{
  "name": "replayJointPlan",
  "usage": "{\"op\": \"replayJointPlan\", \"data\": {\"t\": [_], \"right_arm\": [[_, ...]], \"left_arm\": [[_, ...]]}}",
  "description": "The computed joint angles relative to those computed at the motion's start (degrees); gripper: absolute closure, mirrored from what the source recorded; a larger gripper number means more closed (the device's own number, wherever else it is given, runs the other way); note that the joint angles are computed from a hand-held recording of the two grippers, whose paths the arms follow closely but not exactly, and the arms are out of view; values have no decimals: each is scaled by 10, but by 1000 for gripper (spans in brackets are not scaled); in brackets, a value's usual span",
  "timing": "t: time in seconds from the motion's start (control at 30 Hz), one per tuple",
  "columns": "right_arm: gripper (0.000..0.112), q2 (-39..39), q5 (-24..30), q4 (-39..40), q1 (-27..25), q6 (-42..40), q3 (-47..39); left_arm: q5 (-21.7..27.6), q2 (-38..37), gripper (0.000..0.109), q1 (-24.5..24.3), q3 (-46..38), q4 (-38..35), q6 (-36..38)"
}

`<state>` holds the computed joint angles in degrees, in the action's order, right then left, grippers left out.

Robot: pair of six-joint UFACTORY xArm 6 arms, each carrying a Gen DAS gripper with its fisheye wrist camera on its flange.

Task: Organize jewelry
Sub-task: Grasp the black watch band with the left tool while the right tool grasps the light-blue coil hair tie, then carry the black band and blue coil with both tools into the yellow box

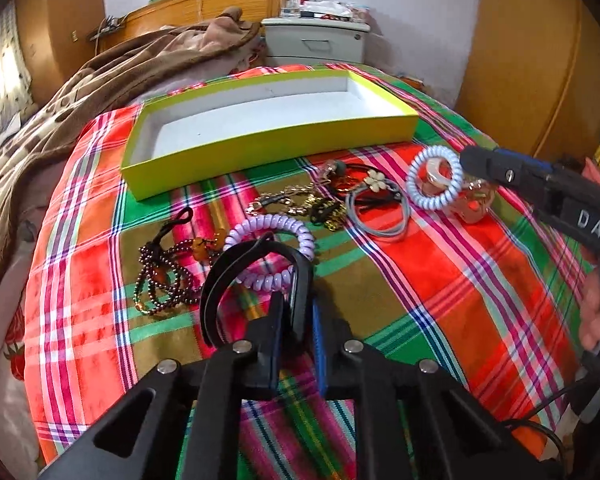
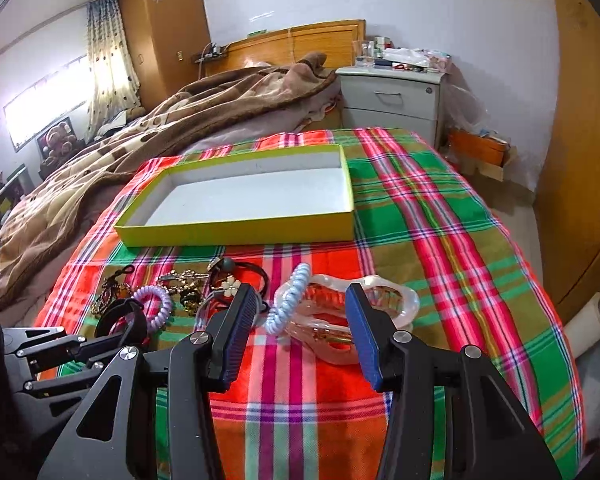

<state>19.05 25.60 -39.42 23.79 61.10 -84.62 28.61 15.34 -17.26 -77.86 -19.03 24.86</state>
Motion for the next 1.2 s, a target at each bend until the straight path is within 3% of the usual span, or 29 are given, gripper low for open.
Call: {"op": "replayJointPlan", "data": {"t": [0.23, 0.57, 0.93, 1.2], "right_arm": [[65, 22, 4, 23, 4, -37, -26], [96, 42, 36, 43, 7, -55, -54], [103, 33, 12, 22, 5, -32, -42], [103, 19, -10, 1, 4, -12, -34]], "left_arm": [[-10, -5, 96, 9, 7, -25, 7], [-3, 2, 96, 10, 2, -39, 28], [25, 23, 96, 14, -33, -44, 18], [41, 15, 96, 25, -35, -100, 46]]}}
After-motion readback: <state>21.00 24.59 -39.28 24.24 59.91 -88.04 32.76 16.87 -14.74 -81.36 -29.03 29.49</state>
